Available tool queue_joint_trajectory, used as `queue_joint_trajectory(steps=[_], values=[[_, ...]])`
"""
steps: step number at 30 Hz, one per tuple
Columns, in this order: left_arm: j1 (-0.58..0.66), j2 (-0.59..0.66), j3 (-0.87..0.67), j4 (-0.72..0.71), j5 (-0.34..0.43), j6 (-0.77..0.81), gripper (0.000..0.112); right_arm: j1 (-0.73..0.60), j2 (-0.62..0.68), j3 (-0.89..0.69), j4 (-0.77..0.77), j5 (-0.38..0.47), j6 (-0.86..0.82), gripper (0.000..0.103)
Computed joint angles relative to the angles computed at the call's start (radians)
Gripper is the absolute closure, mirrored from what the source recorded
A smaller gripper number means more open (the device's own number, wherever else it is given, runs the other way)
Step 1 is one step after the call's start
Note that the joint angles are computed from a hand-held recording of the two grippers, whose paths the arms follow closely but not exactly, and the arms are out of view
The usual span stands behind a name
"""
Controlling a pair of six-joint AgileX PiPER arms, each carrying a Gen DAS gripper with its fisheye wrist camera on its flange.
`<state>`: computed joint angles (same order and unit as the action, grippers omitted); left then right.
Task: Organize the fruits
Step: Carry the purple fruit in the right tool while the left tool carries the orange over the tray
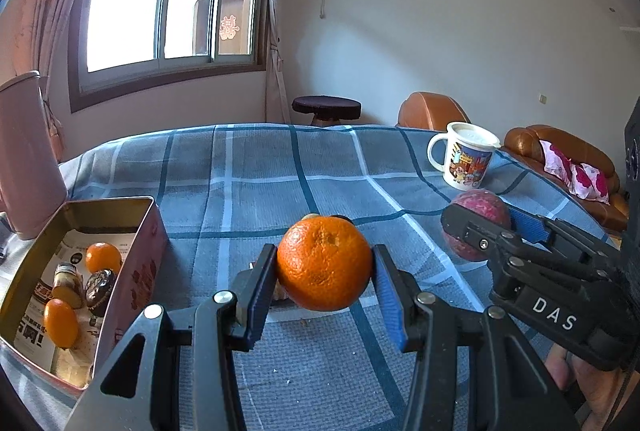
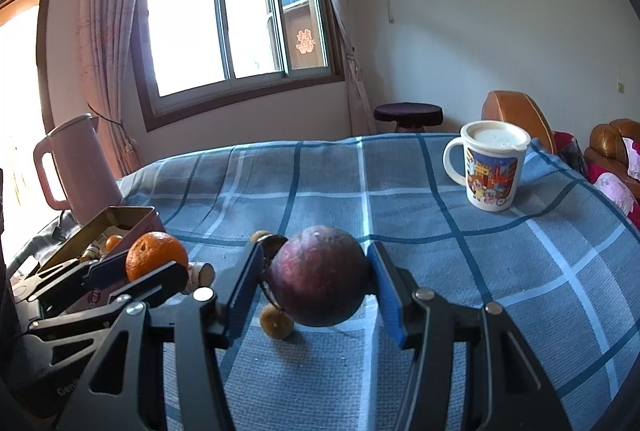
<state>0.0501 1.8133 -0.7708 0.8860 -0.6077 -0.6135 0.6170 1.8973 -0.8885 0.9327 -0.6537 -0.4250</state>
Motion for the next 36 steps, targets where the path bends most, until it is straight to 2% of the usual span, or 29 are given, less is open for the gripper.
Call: queue_joint_trajectory(steps=[11, 21, 36], values=[[-0.001, -0.025, 0.059, -0.124, -0.05, 0.144, 0.063, 0.025, 0.0, 0.009, 0.012, -0.048, -0.021, 0.046], [0.004, -0.035, 0.085, -0.177, -0.081, 0.204, 0.063, 0.057, 0.001, 0.028, -0.004, -0.11, -0.022, 0.046], [0.03, -0.045, 0.114, -0.224, -0.105, 0.27, 0.063, 0.054, 0.004, 0.03, -0.037, -0.109, 0.001, 0.046]])
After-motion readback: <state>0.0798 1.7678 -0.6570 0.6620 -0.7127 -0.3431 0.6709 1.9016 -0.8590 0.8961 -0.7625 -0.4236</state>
